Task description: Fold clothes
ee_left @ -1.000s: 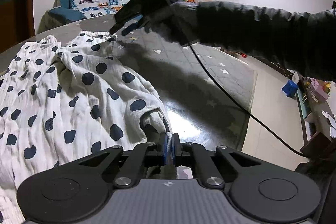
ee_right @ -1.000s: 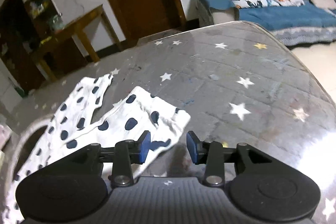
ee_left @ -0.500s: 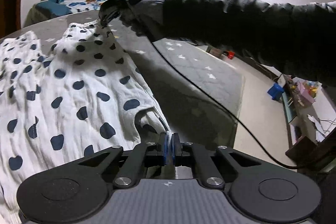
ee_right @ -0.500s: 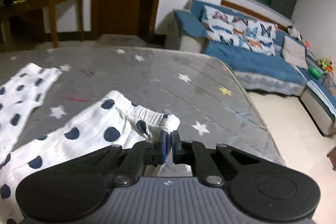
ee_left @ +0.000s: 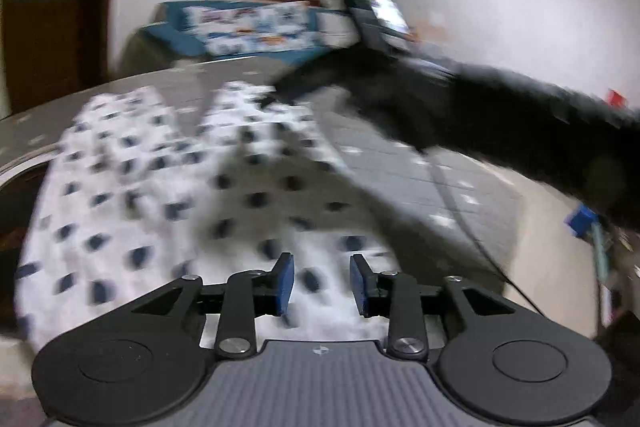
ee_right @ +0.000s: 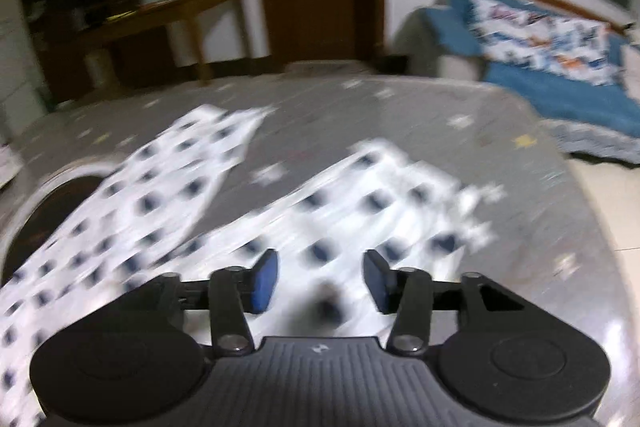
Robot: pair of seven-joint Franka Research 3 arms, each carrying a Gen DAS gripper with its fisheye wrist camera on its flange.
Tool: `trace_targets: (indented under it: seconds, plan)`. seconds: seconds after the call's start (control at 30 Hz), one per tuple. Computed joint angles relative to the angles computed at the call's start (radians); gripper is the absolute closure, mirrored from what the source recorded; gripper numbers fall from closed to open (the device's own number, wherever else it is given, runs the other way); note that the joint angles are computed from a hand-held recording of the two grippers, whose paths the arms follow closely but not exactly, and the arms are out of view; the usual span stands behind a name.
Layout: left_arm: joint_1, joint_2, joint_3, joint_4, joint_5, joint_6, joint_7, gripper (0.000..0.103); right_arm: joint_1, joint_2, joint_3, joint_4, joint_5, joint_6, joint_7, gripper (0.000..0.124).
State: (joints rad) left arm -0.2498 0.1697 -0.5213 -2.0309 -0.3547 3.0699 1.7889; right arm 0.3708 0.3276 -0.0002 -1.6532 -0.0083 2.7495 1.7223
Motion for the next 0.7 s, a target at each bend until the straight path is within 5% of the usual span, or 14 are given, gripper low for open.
trace_targets:
  seconds: [0.13, 0.27, 0.53, 0.7]
  plan:
    - [-0.162, -0.042, 0.258, -0.047, 0.361, -0.006, -0.418, 0.066, -0.016, -0.048, 0.081, -0.080, 0.100, 0.010, -0.126, 0.072]
    - [-0.201, -0.063, 0.366, -0.072, 0.611, -0.040, -0.721, 0.066, 0.004, -0.129, 0.115, -0.201, 0.160, 0.068, -0.212, 0.069]
    - [-0.151, -0.120, 0.375, -0.150, 0.903, -0.072, -1.050, 0.069, 0.040, -0.273, 0.159, -0.408, 0.281, 0.140, -0.403, 0.066]
    - [-0.095, -0.160, 0.315, -0.191, 0.933, -0.077, -1.074, 0.069, 0.075, -0.343, 0.173, -0.504, 0.384, 0.156, -0.562, 0.065]
